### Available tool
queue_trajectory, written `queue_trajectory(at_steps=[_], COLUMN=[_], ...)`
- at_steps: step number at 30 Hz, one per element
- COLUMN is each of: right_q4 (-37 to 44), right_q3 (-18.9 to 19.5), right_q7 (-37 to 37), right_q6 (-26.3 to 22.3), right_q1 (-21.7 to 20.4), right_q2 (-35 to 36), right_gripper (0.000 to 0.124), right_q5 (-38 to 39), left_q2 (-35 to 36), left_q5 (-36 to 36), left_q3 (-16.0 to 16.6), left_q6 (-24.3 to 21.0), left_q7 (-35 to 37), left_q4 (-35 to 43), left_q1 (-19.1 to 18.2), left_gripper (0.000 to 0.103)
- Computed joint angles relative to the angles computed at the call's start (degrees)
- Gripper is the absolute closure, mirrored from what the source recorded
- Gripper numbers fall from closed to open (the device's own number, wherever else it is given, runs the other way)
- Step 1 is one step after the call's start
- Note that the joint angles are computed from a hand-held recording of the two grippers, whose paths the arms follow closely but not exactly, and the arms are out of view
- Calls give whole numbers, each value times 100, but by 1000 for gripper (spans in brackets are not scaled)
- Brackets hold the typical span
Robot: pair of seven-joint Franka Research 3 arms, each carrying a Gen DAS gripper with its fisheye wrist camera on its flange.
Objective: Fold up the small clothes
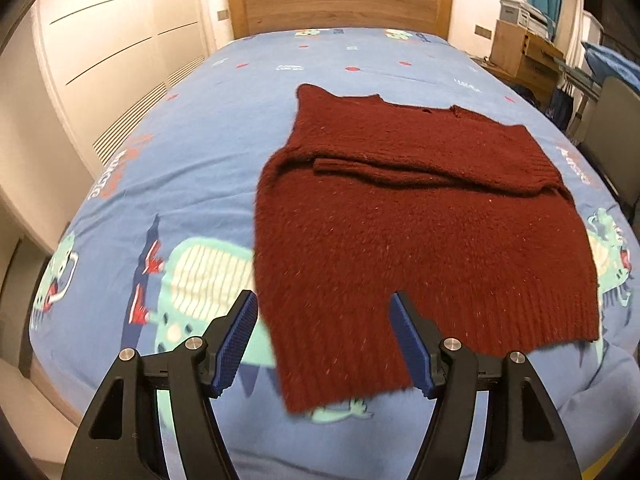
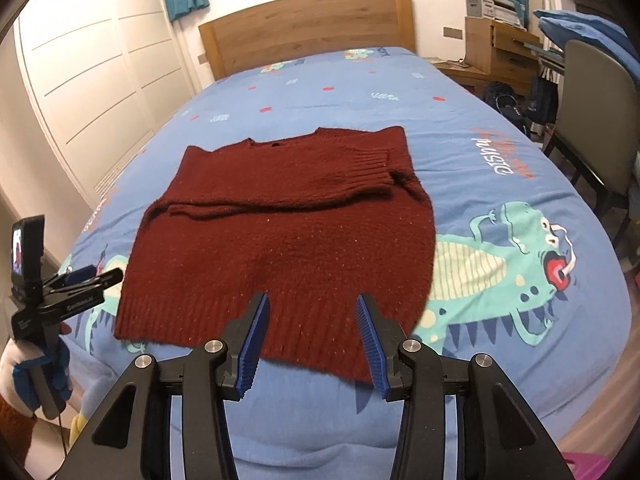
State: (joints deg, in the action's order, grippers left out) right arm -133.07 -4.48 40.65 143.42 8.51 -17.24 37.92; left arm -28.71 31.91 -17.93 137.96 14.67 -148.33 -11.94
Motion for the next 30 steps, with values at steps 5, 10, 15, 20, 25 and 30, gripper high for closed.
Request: queue_trajectory(at_steps=[5, 10, 15, 20, 25, 30], right_q4=[-304, -644, -1019, -1142, -1106, -960], right_q3=[-89, -165, -192, -369, -475, -425], right_q7=[-115, -201, -245, -362, -460, -350], right_q6=[31, 130, 327, 370, 326, 280], right_q1=[-17, -49, -86, -11, -2, -116], right_q2=[-401, -826, -1213, -1386, -1347, -1067], right_gripper=[76, 71, 64, 58, 51, 47], right_q5=[118, 106, -52, -2, 116, 55], left_q2=[-567, -938, -1132, -1276, -1408, -1373], left_q5=[-227, -357, -423, -498, -626, -763], left_q3=[-65, -280, -485, -537, -411, -211], left_q6=[-255, -692, -1201, -1526, -1587, -1420], left_q7=[-165, -344, -551, -702, -827, -827], left_q4=[-220, -219, -137, -121, -210, -266], left_q1=[-178, -368, -633, -876, -973, -913], left_gripper=[37, 37, 30, 27, 26, 26])
